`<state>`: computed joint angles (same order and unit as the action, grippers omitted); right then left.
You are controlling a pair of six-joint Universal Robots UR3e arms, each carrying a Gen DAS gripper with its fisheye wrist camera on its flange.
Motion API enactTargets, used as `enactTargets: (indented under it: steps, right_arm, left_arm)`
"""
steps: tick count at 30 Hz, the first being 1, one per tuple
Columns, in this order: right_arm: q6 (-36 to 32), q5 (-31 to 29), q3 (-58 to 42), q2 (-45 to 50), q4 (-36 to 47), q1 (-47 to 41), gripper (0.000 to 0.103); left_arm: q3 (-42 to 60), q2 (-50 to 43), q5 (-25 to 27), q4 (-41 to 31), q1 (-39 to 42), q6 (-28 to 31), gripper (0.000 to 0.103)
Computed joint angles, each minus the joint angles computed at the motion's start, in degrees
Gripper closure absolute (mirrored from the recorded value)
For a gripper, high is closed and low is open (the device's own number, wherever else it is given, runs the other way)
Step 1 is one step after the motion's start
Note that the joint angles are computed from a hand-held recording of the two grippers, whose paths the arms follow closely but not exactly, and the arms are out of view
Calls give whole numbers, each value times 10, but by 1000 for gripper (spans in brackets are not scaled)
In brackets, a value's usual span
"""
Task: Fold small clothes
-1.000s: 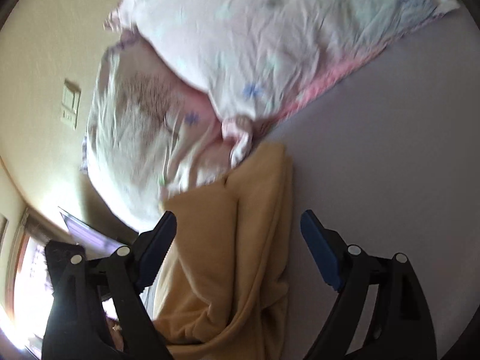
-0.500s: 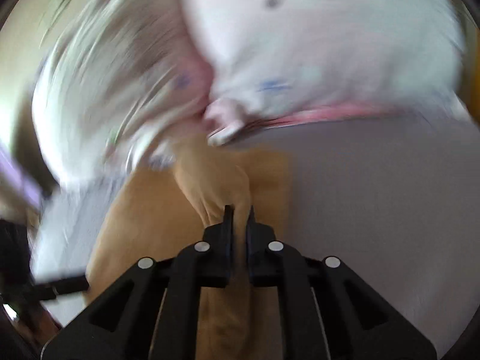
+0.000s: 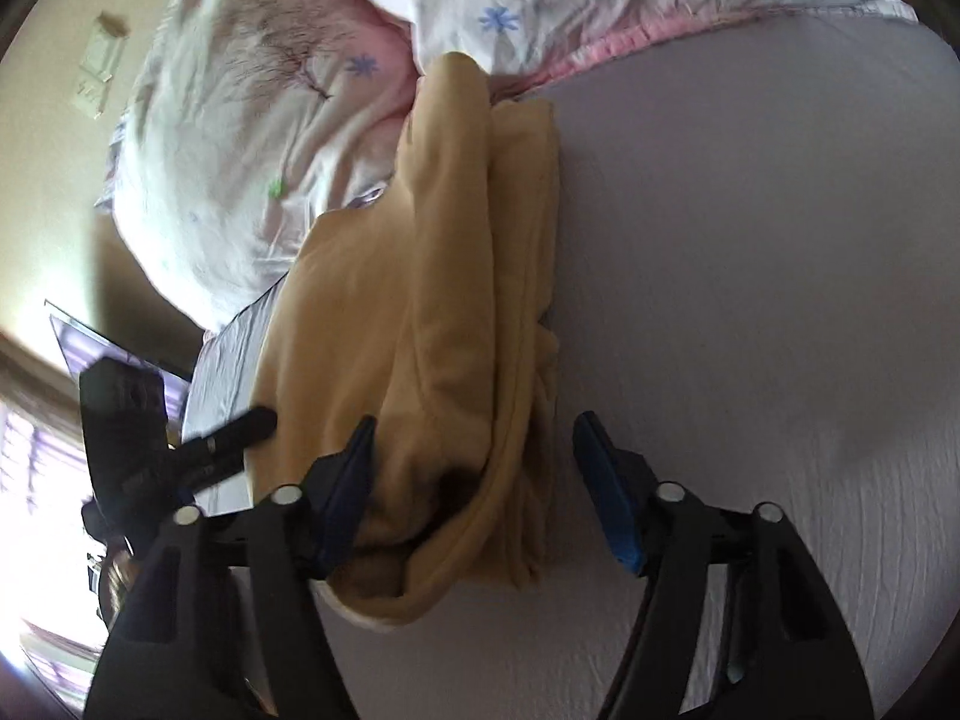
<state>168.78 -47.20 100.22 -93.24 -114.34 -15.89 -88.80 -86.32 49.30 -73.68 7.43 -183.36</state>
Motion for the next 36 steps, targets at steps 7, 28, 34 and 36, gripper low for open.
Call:
enactTargets:
  steps: [7, 28, 34, 36]
  right_arm:
    - [-83, 153, 69, -6, 44, -66, 84]
    - [133, 69, -296, 222, -83, 183, 39]
    - [180, -1, -308, 244, -84, 164, 61]
    - [129, 68, -221, 165, -96, 142, 42]
  left_arm:
    - [-80, 38, -65, 40, 44, 3, 68]
    - [-72, 339, -61, -273, 199, 338, 65]
    - [-131, 321, 19, -209, 136, 300, 65]
    - [-124, 339, -1, -262, 171, 338, 62]
